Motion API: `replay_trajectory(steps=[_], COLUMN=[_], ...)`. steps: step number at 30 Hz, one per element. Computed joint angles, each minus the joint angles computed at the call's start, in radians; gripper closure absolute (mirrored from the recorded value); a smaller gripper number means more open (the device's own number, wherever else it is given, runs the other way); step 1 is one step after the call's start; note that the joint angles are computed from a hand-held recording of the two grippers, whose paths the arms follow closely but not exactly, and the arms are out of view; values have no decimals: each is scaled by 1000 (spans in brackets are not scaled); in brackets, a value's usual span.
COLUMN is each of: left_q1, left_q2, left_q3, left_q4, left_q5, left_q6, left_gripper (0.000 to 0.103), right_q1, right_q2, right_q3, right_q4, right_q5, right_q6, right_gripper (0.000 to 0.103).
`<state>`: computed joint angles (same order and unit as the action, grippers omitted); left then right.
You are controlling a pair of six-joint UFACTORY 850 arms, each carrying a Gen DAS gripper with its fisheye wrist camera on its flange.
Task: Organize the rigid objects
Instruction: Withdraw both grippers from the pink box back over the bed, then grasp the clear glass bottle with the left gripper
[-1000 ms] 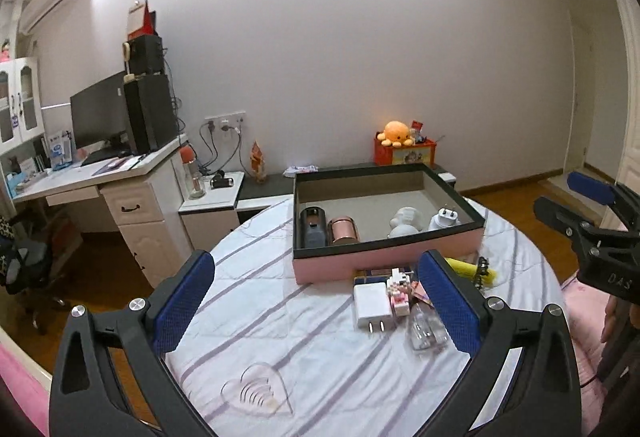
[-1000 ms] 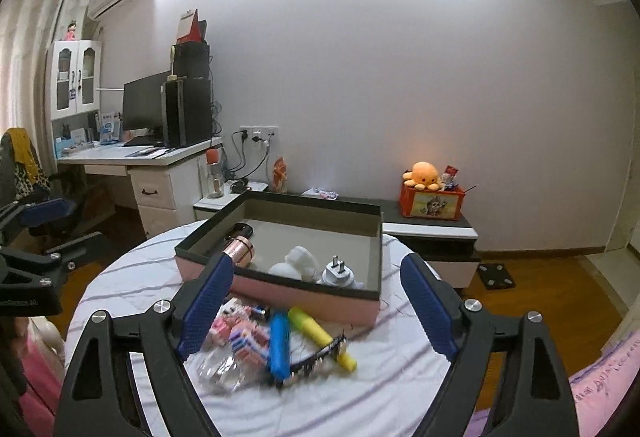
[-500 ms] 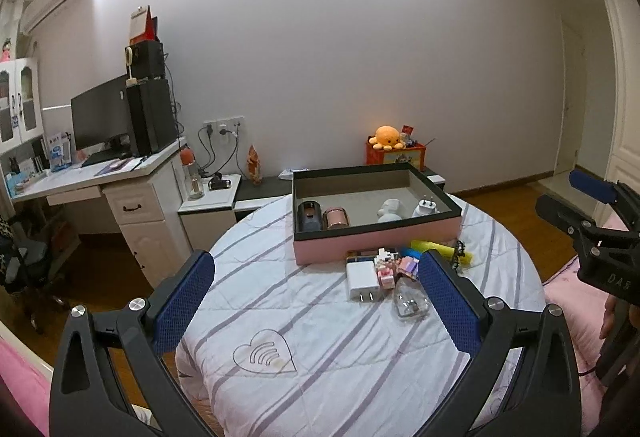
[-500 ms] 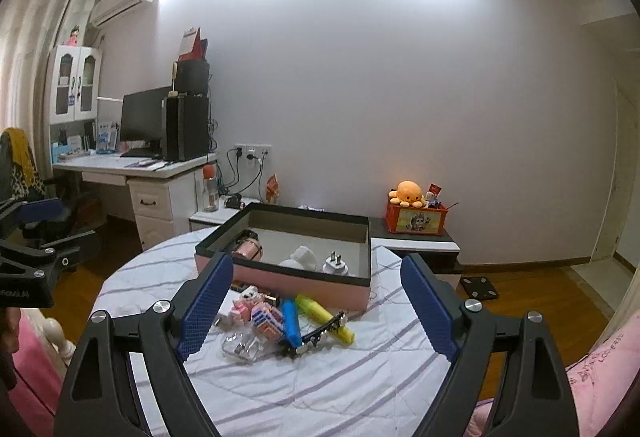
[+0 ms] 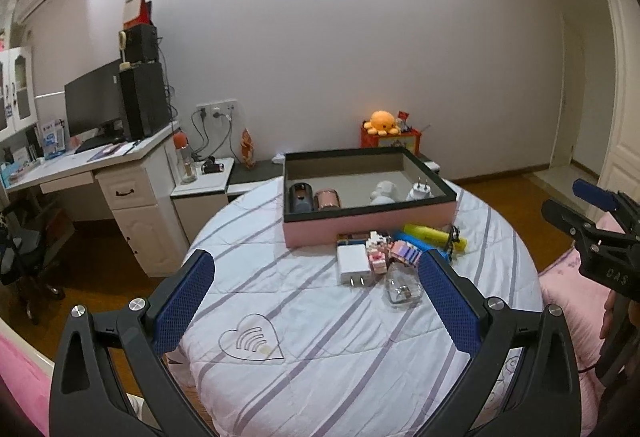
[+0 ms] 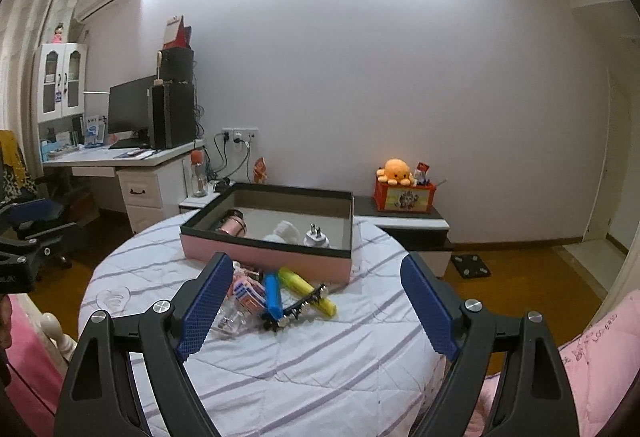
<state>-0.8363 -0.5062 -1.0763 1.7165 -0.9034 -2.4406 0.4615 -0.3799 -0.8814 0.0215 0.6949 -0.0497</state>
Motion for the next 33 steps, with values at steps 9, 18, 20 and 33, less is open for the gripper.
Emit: replay_trajectory(steps=[9, 18, 20, 33], left_q1=[54, 98, 108, 145], left_q2=[-161, -326, -347, -439], left_q3=[-166, -375, -404, -535], left_q4=[-27, -165, -200, -412], left_q5=[183, 333, 358, 439], left_q6=[71, 299, 330, 546], left_gripper=[0, 0, 3, 51], right_q1=[-37, -81, -91, -121], right_q2=[-102, -210, -231, -295], right_q3=[-86, -186, -211, -278], right_q4=[-52, -153, -187, -301], right_q5=[-86, -166, -186, -240], right_q6=[75, 168, 206, 321], right_gripper=[16, 16, 16, 16])
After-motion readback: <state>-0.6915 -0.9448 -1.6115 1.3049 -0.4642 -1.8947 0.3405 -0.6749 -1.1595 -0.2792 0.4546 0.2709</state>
